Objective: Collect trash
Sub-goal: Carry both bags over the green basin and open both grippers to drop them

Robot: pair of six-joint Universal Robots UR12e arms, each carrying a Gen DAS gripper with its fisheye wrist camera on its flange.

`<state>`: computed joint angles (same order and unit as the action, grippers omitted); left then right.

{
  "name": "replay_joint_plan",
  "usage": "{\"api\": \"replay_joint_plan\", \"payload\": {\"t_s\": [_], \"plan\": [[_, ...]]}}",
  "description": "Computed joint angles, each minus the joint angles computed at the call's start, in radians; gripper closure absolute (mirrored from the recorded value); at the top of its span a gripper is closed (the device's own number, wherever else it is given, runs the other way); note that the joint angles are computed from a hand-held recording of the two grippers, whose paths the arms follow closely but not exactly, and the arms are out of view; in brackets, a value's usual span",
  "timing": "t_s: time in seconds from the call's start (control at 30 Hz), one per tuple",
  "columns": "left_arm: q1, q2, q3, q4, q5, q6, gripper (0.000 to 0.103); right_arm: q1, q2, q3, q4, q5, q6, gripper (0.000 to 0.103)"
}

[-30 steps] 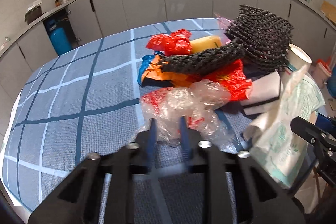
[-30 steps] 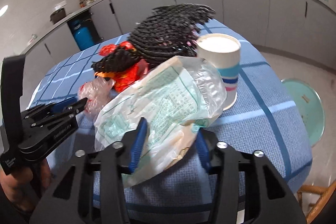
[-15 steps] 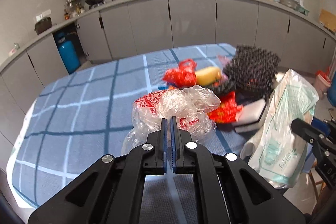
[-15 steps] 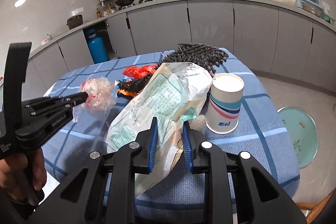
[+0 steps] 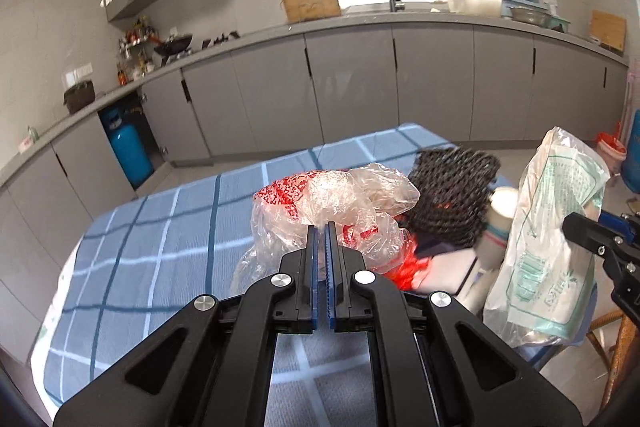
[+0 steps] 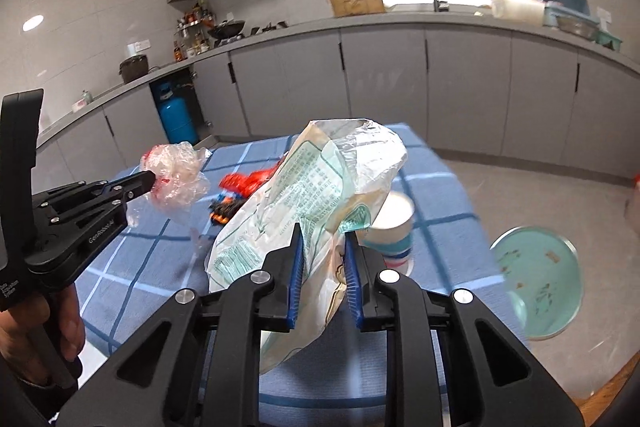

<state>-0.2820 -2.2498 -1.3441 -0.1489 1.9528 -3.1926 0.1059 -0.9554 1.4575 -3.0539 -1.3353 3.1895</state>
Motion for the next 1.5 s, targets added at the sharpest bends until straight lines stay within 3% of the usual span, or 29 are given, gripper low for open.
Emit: {"api": "replay_joint_plan", "payload": {"t_s": [0.57, 0.9, 1.07, 1.27, 1.5], "plan": [[-0.051, -0.065, 0.132, 0.019, -0.044, 0.128, 0.099, -0.048, -0.024, 0.017, -0.041, -0.103, 0.043, 0.083], [-0.096, -0.154, 0.297, -0.037, -0.148, 0.221, 0.099, -0.106, -0.012, 0.025, -0.042, -0.2, 0.104, 0.083], [-0.115, -0.222, 0.404, -0.113, -0.214, 0.25, 0.099, -0.137, 0.006, 0.025, -0.013, -0.249, 0.131, 0.083], [-0.134, -0.325, 0.578, -0.266, -0.271, 0.261, 0.099, -0.169, 0.048, -0.01, 0.046, -0.295, 0.148, 0.083], [-0.152, -0.481, 0.843, -0.469, -0.3, 0.275, 0.098, -0.196, 0.111, -0.069, 0.12, -0.299, 0.144, 0.083]]}}
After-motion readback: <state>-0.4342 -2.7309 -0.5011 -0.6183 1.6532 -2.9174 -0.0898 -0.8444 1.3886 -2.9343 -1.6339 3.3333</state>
